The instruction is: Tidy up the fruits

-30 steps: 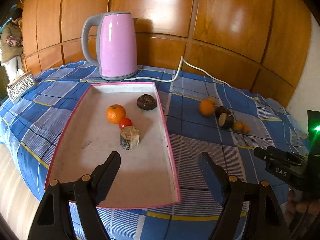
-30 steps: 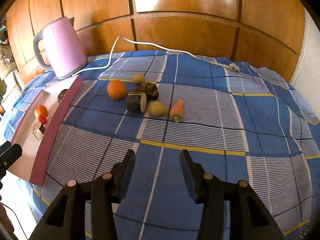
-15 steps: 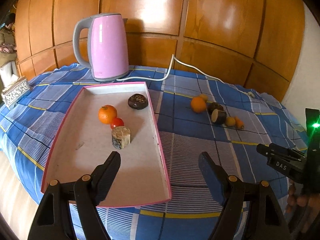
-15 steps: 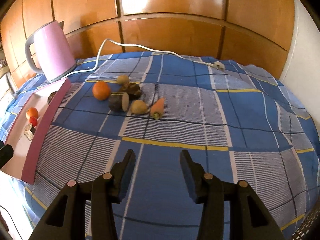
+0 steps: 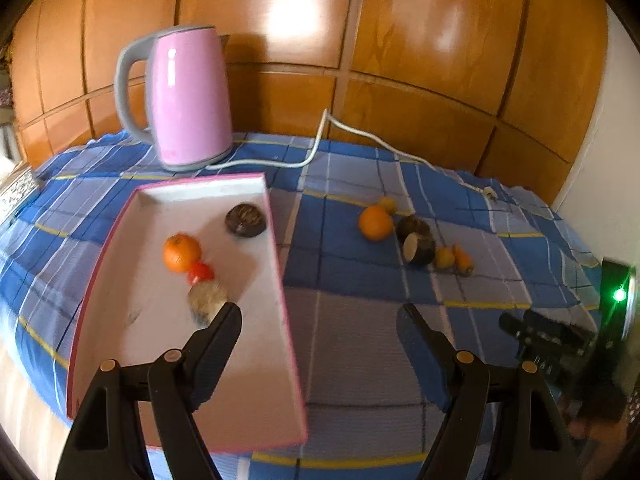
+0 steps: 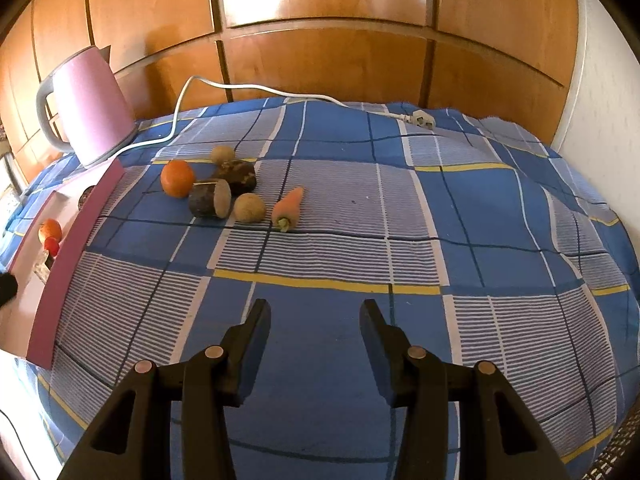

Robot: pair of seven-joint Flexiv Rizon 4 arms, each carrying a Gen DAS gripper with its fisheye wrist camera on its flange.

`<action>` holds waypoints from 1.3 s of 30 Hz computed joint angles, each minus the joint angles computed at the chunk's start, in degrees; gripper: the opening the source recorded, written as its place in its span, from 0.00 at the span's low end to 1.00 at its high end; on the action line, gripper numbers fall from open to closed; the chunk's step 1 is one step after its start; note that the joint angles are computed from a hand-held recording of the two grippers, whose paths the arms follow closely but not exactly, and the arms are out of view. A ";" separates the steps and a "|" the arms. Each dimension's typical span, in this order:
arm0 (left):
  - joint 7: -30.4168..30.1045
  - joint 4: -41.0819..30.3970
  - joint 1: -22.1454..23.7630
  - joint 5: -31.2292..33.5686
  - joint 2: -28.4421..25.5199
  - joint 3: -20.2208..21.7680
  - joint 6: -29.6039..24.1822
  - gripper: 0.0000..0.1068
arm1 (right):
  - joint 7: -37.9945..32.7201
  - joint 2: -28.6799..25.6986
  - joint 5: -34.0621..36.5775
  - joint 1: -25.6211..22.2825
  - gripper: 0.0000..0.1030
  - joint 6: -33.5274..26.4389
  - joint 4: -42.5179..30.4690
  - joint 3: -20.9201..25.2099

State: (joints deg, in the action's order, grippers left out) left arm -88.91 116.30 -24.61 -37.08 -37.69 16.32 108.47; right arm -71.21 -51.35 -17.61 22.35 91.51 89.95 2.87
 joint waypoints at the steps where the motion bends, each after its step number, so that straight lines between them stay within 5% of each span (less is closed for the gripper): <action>1: 0.21 -0.53 0.62 0.38 0.10 -0.42 -0.54 0.72 | -0.08 -0.11 0.03 -0.26 0.45 -0.06 -0.12 0.23; 10: -0.21 -11.90 3.89 6.88 -3.59 0.61 -11.35 0.62 | -0.61 -0.87 0.62 -2.16 0.45 -0.21 -0.97 1.34; 19: -0.77 -22.43 9.53 13.53 -7.16 -2.15 -21.63 0.40 | -0.69 -1.71 -0.06 -0.16 0.46 1.83 -0.93 -3.00; 28: -2.84 -39.58 13.21 19.94 -14.37 -2.99 -34.80 0.40 | -2.29 -2.81 -0.57 -1.49 0.46 2.16 -2.27 -1.50; 39: -7.79 -68.14 18.40 26.01 -28.52 -5.40 -58.19 0.40 | -5.55 -4.58 -0.55 -5.65 0.46 -0.54 -5.23 4.62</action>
State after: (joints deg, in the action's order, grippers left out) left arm -96.70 48.16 -6.22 -11.08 -66.21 10.92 50.28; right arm -76.76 -55.93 -18.15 16.70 90.97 84.72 7.49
